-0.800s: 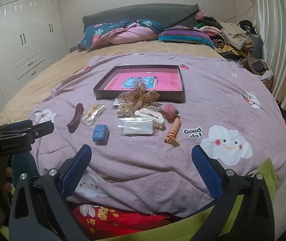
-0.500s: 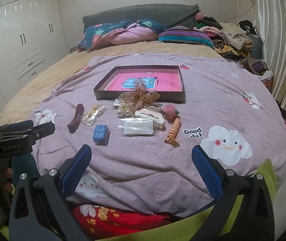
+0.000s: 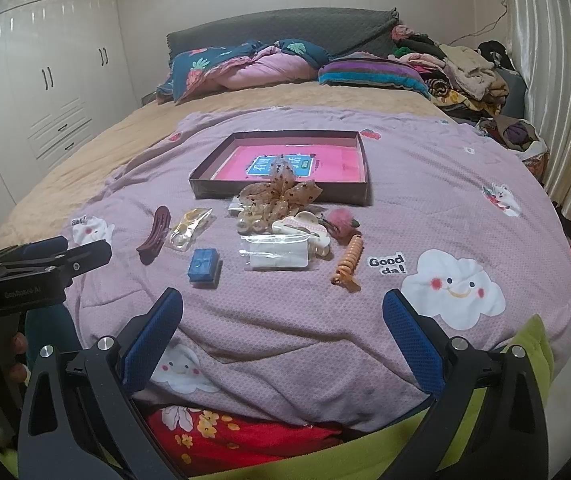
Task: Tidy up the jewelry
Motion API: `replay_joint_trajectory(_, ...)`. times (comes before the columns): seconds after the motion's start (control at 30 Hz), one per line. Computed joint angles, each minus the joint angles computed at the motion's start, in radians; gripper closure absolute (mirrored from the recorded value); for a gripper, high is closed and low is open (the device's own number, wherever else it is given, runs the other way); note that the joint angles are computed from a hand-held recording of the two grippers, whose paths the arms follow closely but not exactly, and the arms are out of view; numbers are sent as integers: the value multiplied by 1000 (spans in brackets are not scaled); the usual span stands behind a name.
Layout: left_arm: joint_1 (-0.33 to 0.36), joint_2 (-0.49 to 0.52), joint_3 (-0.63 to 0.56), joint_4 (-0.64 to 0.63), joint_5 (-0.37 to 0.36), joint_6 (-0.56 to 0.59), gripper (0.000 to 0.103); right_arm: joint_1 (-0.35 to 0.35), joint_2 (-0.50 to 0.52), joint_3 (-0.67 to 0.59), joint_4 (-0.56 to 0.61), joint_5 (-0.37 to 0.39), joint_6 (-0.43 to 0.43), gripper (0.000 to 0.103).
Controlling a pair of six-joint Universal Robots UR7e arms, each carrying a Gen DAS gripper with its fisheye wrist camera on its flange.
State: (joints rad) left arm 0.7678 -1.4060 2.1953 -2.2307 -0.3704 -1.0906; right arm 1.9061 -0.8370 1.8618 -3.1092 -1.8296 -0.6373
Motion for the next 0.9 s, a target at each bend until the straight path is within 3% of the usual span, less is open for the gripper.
replay_joint_trajectory(0.9, -3, 6, 0, -5, 9, 6, 8, -4, -3, 0, 5, 5, 8, 4)
